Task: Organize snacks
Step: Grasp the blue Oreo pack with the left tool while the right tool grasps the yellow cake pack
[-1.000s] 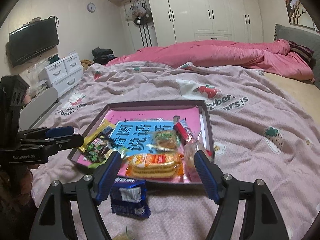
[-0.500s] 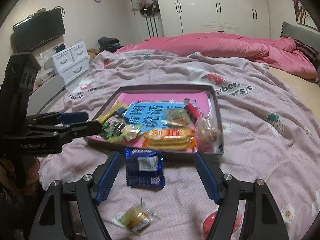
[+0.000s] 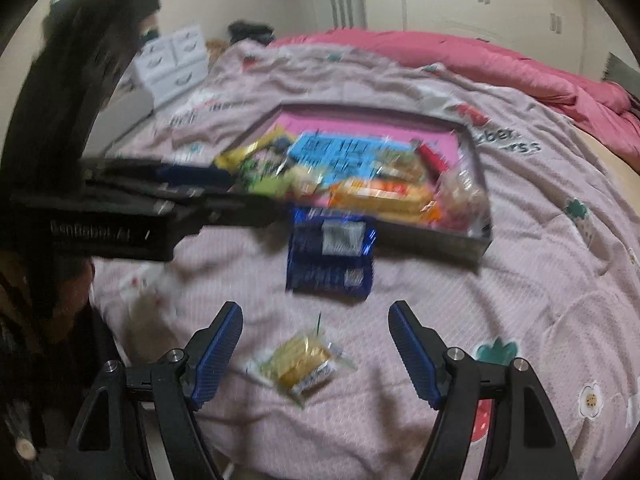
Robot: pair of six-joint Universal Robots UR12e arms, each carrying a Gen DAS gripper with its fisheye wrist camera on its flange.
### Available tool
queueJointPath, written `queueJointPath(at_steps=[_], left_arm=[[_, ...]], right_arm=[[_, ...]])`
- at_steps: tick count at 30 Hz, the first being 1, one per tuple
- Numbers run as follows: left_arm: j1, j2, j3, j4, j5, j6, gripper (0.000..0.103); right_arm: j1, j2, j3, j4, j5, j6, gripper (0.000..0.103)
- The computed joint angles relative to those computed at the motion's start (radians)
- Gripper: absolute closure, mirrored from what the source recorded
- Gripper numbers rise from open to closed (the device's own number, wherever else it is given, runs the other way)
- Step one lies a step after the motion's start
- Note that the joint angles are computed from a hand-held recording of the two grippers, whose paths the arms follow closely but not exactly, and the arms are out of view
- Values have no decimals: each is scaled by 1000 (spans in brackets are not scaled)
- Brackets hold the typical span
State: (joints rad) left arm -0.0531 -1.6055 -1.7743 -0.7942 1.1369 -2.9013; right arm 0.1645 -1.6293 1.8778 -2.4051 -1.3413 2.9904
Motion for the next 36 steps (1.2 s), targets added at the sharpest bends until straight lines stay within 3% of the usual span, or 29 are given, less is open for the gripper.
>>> queueJointPath(at_steps=[5, 12, 16, 20, 22, 29, 36], left_arm=[[-11, -8, 6, -53, 0, 19, 33], [-22, -13, 5, -84, 14, 36, 33], [-29, -19, 6, -89, 22, 28, 33], [-34, -33, 16, -107, 15, 2, 33], [-40, -41, 21, -111, 18, -11, 33], [-52, -77, 49, -126, 19, -113, 30], [-85, -110, 73, -101, 73, -232, 29]], right_arm=[[17, 12, -12, 84, -21, -74, 28], [39, 34, -24, 125, -90, -143, 29], [26, 37, -26, 138, -70, -134, 44], [18, 38, -26, 121, -78, -105, 49], [14, 38, -27, 120, -90, -85, 56], [-12, 47, -34, 122, -138, 9, 56], [-12, 60, -40, 112, -150, 6, 56]])
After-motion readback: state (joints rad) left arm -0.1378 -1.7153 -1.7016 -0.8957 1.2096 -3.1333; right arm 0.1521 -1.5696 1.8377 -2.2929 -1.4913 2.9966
